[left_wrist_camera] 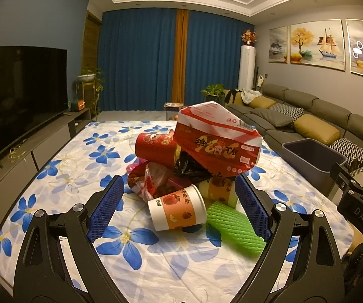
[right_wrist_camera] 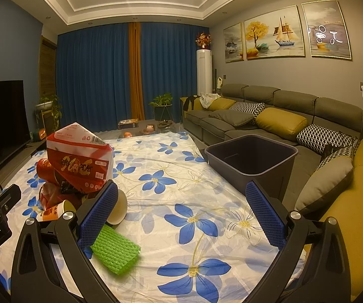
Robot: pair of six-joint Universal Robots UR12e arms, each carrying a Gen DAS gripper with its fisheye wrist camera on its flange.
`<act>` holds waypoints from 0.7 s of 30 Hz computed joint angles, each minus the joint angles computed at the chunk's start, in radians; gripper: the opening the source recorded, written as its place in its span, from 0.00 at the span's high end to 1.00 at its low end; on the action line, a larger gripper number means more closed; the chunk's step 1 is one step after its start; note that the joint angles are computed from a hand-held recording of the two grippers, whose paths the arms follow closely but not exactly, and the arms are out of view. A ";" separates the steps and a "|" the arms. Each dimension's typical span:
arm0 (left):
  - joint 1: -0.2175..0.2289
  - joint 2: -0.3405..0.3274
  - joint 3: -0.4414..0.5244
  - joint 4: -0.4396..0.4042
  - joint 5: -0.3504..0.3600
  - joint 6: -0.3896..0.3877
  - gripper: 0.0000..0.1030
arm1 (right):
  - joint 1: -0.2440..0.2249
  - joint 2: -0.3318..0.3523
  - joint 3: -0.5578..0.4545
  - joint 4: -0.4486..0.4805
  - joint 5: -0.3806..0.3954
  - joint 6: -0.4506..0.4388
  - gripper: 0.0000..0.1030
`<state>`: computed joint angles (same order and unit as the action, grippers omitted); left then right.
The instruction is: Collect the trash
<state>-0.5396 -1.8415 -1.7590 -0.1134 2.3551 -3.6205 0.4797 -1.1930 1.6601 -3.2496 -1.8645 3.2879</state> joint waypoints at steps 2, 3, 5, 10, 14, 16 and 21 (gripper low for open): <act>0.000 0.000 0.001 0.001 -0.001 0.001 0.15 | -0.001 -0.001 0.002 -0.001 0.001 0.000 0.05; -0.001 -0.001 0.001 0.000 -0.001 -0.001 0.15 | -0.001 -0.001 0.002 -0.001 0.002 0.000 0.05; -0.002 -0.003 0.002 0.001 -0.001 -0.001 0.15 | -0.001 -0.003 0.006 -0.005 0.001 0.000 0.05; -0.004 -0.007 0.006 0.007 -0.001 0.002 0.15 | -0.001 -0.003 0.007 -0.004 0.004 -0.001 0.05; -0.003 -0.010 0.005 0.017 0.000 0.006 0.15 | -0.001 -0.001 0.009 -0.003 0.007 -0.005 0.05; 0.002 -0.008 0.000 0.026 -0.010 0.004 0.15 | -0.001 0.000 0.009 -0.003 0.012 -0.007 0.05; 0.011 0.000 -0.017 0.055 -0.020 0.016 0.15 | -0.001 0.010 0.005 0.000 0.032 -0.020 0.05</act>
<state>-0.5283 -1.8415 -1.7761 -0.0587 2.3355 -3.6046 0.4791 -1.1829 1.6646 -3.2492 -1.8323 3.2682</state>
